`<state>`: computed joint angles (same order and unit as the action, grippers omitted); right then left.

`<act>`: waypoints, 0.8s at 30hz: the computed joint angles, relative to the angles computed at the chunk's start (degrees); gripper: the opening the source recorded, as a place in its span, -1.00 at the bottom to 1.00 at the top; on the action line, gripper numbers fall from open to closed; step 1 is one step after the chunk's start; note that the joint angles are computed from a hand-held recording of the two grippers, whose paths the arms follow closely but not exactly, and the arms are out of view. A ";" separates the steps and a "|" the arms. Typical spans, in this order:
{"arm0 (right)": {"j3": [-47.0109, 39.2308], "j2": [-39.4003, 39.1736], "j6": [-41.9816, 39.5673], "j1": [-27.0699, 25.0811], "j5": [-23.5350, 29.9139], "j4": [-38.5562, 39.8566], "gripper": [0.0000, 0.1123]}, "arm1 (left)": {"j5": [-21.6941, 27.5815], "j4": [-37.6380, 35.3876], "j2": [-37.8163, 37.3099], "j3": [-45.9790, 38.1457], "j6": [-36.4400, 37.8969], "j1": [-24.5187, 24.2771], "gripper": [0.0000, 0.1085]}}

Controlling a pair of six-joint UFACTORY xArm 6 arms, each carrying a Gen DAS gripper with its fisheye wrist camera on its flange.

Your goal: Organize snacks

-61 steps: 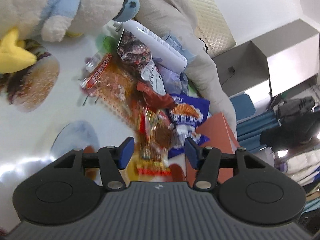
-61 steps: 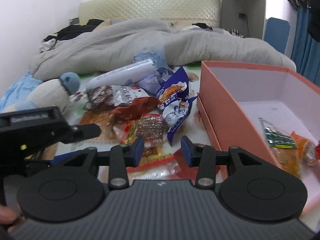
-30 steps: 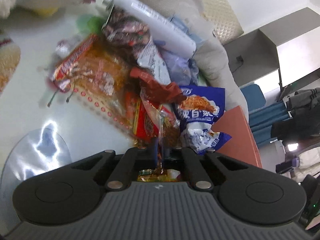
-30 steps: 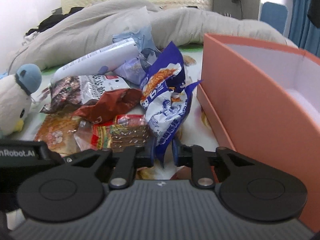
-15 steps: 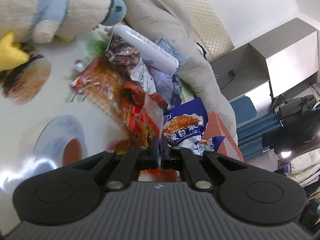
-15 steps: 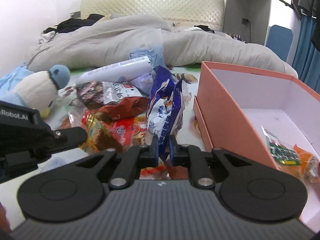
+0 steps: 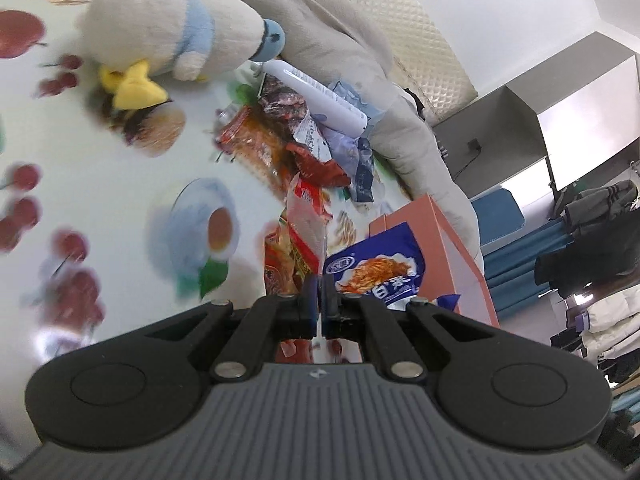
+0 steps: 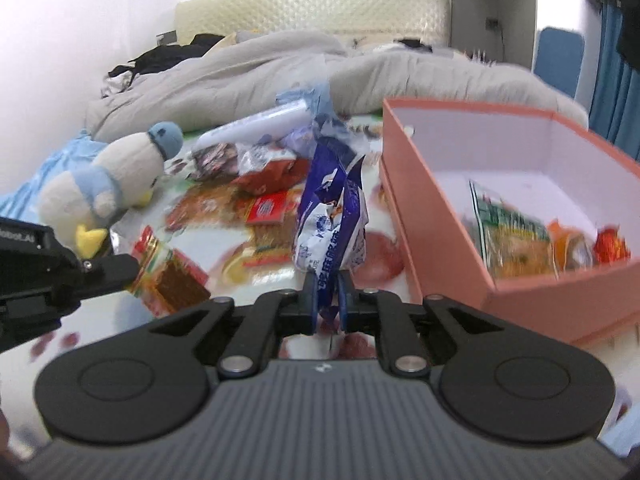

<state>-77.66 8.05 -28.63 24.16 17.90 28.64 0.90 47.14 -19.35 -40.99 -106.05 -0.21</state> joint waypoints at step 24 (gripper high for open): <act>13.42 -13.78 -14.29 -7.82 16.91 10.02 -0.57 | 20.87 -24.19 -17.48 11.88 10.03 -11.47 -0.94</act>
<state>-64.25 -5.73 -42.93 16.34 34.81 38.66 21.77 22.95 -36.83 -29.11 -96.02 -11.68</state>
